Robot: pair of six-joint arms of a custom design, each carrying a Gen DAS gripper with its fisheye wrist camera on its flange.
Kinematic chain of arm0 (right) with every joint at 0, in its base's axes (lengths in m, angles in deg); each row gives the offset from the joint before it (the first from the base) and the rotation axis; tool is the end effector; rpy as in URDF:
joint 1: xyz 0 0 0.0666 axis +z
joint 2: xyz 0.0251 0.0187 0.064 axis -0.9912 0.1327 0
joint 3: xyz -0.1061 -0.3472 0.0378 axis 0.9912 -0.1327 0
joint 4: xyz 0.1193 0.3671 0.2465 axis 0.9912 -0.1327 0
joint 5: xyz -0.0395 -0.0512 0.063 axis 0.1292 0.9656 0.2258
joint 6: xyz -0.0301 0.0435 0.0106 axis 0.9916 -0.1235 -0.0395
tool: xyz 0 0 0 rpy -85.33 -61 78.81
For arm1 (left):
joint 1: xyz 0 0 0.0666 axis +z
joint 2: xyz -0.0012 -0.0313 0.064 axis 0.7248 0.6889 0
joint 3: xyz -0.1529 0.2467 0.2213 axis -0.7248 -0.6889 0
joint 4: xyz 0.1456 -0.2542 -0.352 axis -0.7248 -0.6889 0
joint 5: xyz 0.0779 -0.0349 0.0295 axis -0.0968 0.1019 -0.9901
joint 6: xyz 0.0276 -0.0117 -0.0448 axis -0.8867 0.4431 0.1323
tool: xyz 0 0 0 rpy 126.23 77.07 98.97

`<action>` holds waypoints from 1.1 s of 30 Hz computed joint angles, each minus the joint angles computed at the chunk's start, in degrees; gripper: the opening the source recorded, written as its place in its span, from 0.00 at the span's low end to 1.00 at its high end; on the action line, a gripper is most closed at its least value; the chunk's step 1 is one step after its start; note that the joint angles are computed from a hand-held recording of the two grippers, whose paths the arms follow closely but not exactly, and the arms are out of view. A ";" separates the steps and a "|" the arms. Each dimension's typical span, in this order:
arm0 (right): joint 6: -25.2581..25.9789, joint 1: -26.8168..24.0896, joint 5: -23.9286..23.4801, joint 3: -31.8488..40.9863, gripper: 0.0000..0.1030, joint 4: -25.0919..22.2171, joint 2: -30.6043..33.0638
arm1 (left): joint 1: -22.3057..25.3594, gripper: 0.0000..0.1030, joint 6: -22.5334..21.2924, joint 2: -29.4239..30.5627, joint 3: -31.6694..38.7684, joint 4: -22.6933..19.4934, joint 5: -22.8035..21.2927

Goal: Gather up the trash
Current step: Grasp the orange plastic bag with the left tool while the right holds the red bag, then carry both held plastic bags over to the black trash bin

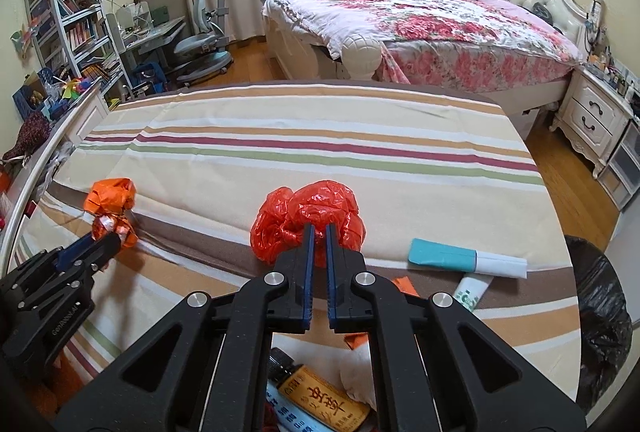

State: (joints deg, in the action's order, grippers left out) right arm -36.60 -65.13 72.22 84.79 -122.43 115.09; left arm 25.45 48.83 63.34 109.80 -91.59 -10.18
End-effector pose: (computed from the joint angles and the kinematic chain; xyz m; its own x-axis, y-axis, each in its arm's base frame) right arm 0.6947 0.2250 0.3775 -0.6246 -0.3937 -0.6744 -0.5857 0.8074 0.0711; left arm 0.5719 -0.2012 0.3635 -0.5845 -0.3857 -0.7138 -0.4670 0.8794 -0.0927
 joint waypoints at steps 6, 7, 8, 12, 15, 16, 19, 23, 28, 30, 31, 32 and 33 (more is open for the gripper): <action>-0.76 -0.12 -0.56 0.93 0.21 -1.84 1.20 | -0.09 0.28 0.38 -0.93 -0.85 -1.23 -1.74; -1.28 -0.09 -0.55 0.94 0.42 -1.48 1.22 | 0.08 0.28 0.49 -1.13 -1.09 -1.40 -1.82; -1.62 -0.07 -0.66 1.01 0.58 -1.22 1.24 | 0.27 0.28 0.61 -1.39 -1.38 -1.51 -1.90; -1.41 0.38 -0.93 2.91 0.63 -2.23 2.48 | 0.95 0.28 1.10 -2.16 -2.27 -1.52 -2.24; -0.39 1.19 -0.03 4.91 0.66 -3.58 4.13 | 1.52 0.28 1.20 -2.34 -2.52 -1.46 -2.54; 0.09 1.39 0.36 4.96 0.66 -3.78 4.31 | 1.57 0.28 1.32 -2.40 -2.67 -1.42 -2.66; 1.22 1.88 2.05 4.56 0.62 -3.70 4.48 | 1.80 0.28 1.66 -2.49 -3.00 -1.41 -2.88; 2.24 1.92 2.68 3.29 0.43 -2.81 3.66 | 1.94 0.28 1.93 -2.75 -3.66 -1.08 -2.42; 1.58 1.45 2.44 0.68 0.41 -0.26 1.37 | 1.36 0.28 1.89 -2.66 -3.42 -0.64 -2.38; 1.01 0.99 1.76 -0.39 0.41 0.67 0.25 | 0.95 0.28 1.66 -2.71 -3.15 -0.41 -2.69; 0.80 0.75 1.53 -0.80 0.41 1.03 -0.22 | 0.89 0.28 1.46 -2.94 -3.30 -0.06 -2.74; 0.53 0.42 1.22 -1.55 0.41 1.60 -0.98 | 0.59 0.28 1.28 -2.97 -3.13 0.26 -2.86; 0.31 0.16 0.98 -1.98 0.41 1.95 -1.49 | 0.26 0.28 1.10 -2.94 -2.93 0.53 -3.00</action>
State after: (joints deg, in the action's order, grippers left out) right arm -36.29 -64.98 73.20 82.81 -120.49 113.60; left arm 25.72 49.93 60.40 106.87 -91.06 -13.18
